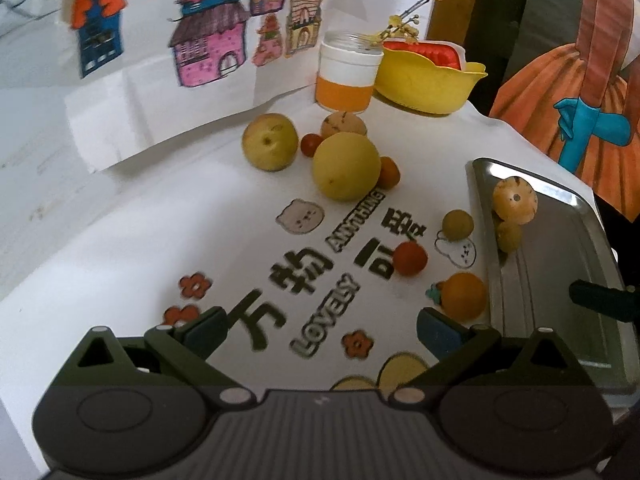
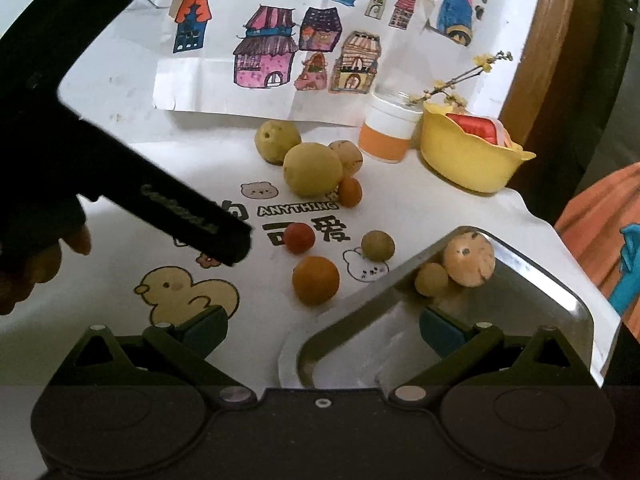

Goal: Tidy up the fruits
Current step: 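Grasp the small red fruit with the left gripper while the right gripper grasps an orange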

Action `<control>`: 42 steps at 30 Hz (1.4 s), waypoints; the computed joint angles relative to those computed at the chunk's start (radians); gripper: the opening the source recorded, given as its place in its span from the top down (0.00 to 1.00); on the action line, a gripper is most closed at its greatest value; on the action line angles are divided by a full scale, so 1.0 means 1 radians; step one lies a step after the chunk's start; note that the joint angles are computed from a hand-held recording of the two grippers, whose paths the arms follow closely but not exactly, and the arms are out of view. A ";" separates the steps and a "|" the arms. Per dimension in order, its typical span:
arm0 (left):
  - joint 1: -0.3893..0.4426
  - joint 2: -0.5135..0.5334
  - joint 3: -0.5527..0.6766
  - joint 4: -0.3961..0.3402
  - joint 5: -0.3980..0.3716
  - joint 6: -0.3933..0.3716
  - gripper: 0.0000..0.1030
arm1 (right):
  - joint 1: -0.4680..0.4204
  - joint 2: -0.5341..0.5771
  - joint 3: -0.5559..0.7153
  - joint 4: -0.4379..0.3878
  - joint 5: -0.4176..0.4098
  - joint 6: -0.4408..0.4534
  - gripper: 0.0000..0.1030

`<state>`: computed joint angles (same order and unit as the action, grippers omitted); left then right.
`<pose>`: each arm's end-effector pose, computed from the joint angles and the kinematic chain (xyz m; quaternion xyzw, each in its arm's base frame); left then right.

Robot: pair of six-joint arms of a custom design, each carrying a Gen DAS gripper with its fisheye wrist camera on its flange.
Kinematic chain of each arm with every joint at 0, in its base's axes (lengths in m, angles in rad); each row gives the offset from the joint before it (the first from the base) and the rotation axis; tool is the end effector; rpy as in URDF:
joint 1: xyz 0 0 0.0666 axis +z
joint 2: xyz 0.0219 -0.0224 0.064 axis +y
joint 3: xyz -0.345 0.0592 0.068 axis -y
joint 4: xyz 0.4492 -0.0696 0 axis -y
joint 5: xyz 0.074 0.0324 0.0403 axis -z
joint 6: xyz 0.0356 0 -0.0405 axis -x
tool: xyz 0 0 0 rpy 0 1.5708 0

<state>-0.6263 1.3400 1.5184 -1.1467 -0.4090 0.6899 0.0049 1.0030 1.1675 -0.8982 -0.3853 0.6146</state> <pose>0.4225 -0.2887 0.4737 -0.0900 0.9327 -0.0243 0.3485 0.4161 0.0150 0.4598 -0.3475 0.8304 0.0471 0.4330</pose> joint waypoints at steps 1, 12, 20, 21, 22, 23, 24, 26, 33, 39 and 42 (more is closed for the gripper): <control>0.002 0.012 0.011 0.000 0.001 -0.004 0.01 | 0.003 0.006 0.002 0.005 0.000 0.002 0.02; 0.021 0.097 0.097 0.013 0.020 -0.028 0.01 | 0.009 0.067 0.031 0.028 -0.021 0.026 0.19; 0.033 0.111 0.098 0.044 0.062 -0.047 0.03 | 0.016 0.091 0.042 0.027 -0.027 0.042 0.34; 0.034 0.112 0.099 0.046 0.064 -0.049 0.04 | 0.017 0.094 0.043 0.028 -0.029 0.043 0.36; 0.035 0.114 0.100 0.048 0.068 -0.050 0.05 | 0.018 0.095 0.044 0.029 -0.030 0.042 0.37; 0.036 0.116 0.101 0.051 0.072 -0.050 0.07 | 0.018 0.098 0.046 0.030 -0.032 0.043 0.39; 0.037 0.118 0.102 0.053 0.077 -0.050 0.08 | 0.019 0.100 0.048 0.031 -0.033 0.043 0.40; 0.039 0.120 0.104 0.058 0.087 -0.050 0.12 | 0.020 0.103 0.050 0.034 -0.035 0.046 0.42; 0.036 0.137 0.121 0.064 0.106 -0.059 0.22 | 0.023 0.111 0.056 0.031 -0.043 0.043 0.49; 0.034 0.142 0.129 0.072 0.131 -0.072 0.39 | 0.024 0.112 0.055 0.037 -0.041 0.040 0.54; 0.032 0.144 0.131 0.073 0.134 -0.080 0.46 | 0.023 0.110 0.053 0.039 -0.041 0.043 0.55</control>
<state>-0.5946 1.4844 1.6494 -1.0742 -0.2753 0.6104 0.0279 1.1131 1.2203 -0.8591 -0.4264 0.6574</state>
